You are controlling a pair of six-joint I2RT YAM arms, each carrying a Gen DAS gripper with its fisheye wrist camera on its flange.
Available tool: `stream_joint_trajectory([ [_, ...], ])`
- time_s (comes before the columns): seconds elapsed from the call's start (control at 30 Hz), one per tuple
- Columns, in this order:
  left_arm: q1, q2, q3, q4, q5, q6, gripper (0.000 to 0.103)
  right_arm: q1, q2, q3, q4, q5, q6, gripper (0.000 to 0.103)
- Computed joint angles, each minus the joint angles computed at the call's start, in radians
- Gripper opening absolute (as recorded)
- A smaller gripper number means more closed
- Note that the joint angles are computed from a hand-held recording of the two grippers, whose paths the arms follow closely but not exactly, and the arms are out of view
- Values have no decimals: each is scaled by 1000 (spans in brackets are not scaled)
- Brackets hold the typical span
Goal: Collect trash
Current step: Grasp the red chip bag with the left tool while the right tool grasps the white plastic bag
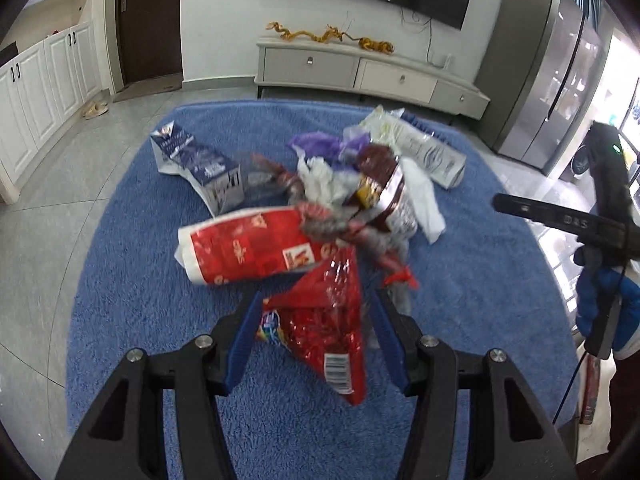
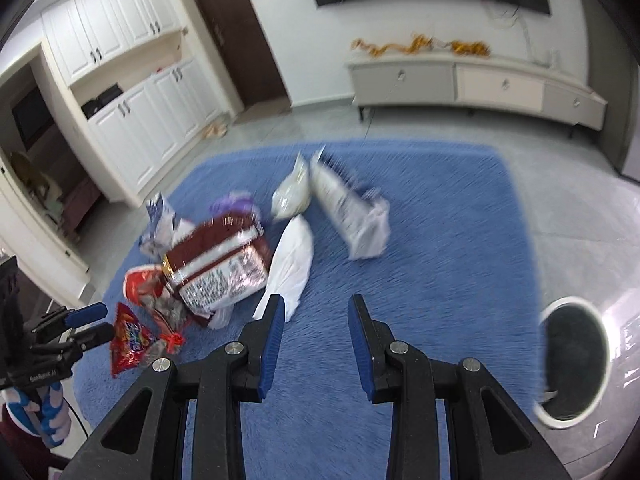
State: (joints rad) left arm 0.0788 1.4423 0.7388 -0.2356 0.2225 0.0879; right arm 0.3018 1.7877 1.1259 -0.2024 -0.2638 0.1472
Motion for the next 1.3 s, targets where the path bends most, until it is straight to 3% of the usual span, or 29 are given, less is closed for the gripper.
stream_joint_trajectory([
  [0.27,-26,51,-11,49,-35,-16,54,24,225,170,-28,-61,4,31],
  [0.6,-25,57,-23,58,-44,-29,53,25,335,295,-64,-82,4,31],
  [0.77,-28,53,-31,63,-50,-34,51,30,340,296,-48,-73,10,31],
  [0.83,-31,49,-37,66,-56,-34,48,30,334,284,-34,-71,10,24],
  [0.87,-32,47,-39,68,-58,-34,46,36,339,287,-27,-68,15,13],
  [0.97,-33,35,-46,70,-66,-34,41,28,311,240,21,-78,34,9],
  [1.3,-52,43,-46,69,-76,-38,41,-18,167,59,127,-105,58,8],
])
